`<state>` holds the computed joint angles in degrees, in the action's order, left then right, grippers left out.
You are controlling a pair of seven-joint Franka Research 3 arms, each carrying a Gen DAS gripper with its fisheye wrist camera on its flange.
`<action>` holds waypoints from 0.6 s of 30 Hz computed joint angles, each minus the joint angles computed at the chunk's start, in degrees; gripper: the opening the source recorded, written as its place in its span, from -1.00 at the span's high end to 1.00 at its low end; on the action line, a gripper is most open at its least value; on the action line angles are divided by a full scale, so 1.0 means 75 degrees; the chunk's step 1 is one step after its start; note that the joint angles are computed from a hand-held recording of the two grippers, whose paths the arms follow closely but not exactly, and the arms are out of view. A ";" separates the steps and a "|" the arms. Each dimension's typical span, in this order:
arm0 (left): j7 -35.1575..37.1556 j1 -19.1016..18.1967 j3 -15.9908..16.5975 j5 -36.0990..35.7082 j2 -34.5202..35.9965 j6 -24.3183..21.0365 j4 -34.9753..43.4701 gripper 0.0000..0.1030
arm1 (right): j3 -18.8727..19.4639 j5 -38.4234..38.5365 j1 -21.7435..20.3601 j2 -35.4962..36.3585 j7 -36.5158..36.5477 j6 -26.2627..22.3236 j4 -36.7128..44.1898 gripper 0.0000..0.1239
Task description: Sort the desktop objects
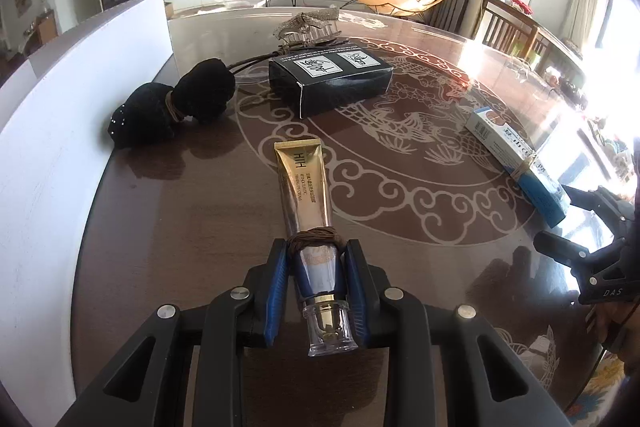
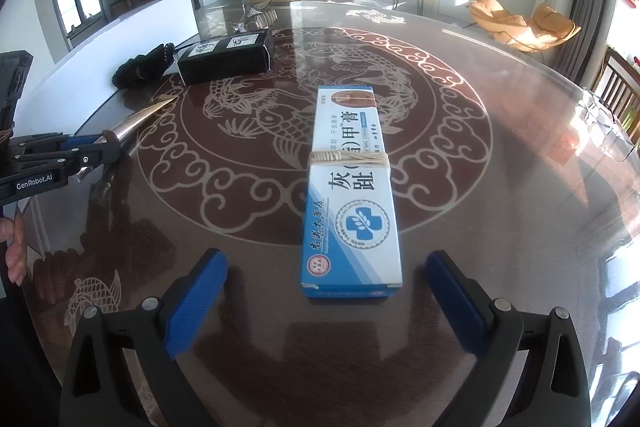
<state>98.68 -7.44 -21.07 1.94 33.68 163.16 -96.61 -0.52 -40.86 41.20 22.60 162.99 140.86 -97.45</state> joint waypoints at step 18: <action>-0.0156 0.0218 -0.0156 0.0239 -0.0303 0.0508 -0.0630 0.45 | 0.0477 0.3051 -0.0682 0.0265 -0.2523 -0.0135 0.0752 -0.61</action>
<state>97.52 -5.81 -22.24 3.73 31.41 166.97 -101.33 3.05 -17.98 36.08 24.58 144.07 139.84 -91.81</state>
